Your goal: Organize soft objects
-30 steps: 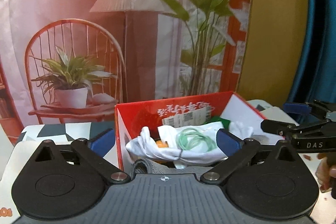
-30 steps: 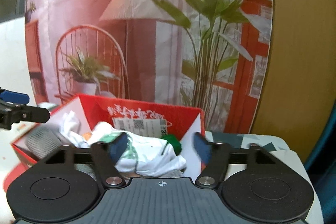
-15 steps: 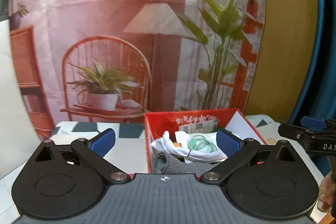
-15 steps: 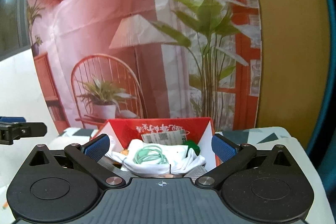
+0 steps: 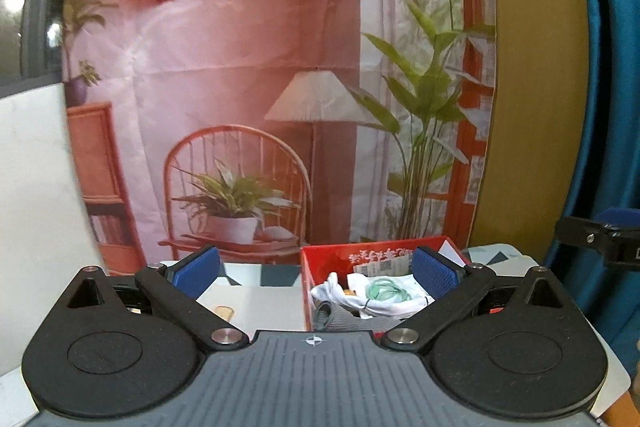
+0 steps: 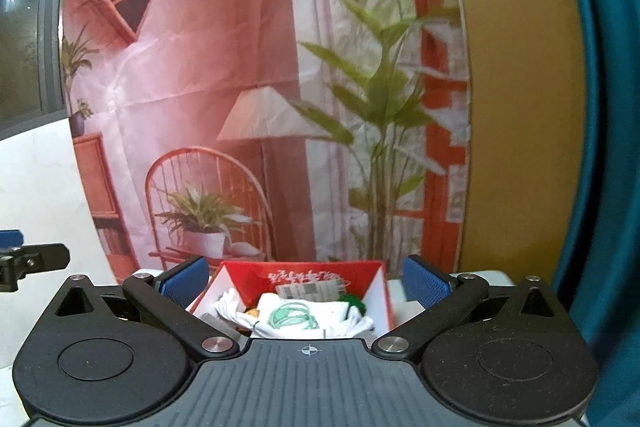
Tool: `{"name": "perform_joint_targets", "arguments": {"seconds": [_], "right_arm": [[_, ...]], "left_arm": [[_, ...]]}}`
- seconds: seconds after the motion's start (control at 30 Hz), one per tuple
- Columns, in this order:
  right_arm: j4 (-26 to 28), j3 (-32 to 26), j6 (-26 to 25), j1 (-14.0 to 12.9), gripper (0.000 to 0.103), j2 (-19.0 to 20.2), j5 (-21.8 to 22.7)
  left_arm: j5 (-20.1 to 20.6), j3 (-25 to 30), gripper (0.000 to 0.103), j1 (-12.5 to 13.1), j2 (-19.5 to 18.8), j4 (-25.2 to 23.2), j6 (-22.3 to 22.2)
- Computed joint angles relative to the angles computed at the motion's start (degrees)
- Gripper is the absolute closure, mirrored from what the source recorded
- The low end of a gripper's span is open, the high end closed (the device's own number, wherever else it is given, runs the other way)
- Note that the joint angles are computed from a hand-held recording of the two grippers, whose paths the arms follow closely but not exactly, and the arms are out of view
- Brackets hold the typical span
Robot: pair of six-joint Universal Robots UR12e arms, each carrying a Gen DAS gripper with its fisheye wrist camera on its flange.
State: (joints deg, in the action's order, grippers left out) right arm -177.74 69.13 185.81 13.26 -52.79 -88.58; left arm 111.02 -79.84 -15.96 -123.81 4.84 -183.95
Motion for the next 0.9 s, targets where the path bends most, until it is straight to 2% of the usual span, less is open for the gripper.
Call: {"name": "perform_joint_targets", "arguments": {"seconds": [0.13, 0.3, 0.53, 0.9], "right_arm": [[-1.4, 2.9, -0.1, 0.7, 0.0, -2.5, -2.6], [-2.7, 6.1, 0.1, 1.0, 0.0, -4.9, -1.9], [-3.2, 8.0, -0.8, 1.4, 0.0, -6.1, -1.4], [-3.1, 8.1, -1.1, 1.8, 0.0, -6.2, -3.0]], "left_arm": [[3.8, -1.9, 0.0, -1.3, 1.0, 2.0, 1.8], [6.2, -3.7, 0.0, -2.2, 1.9, 3.7, 2.5], [6.4, -4.6, 0.0, -2.1, 2.4, 5.3, 1.5], [5.6, -4.9, 0.0, -2.0, 2.6, 4.0, -0.3]]}}
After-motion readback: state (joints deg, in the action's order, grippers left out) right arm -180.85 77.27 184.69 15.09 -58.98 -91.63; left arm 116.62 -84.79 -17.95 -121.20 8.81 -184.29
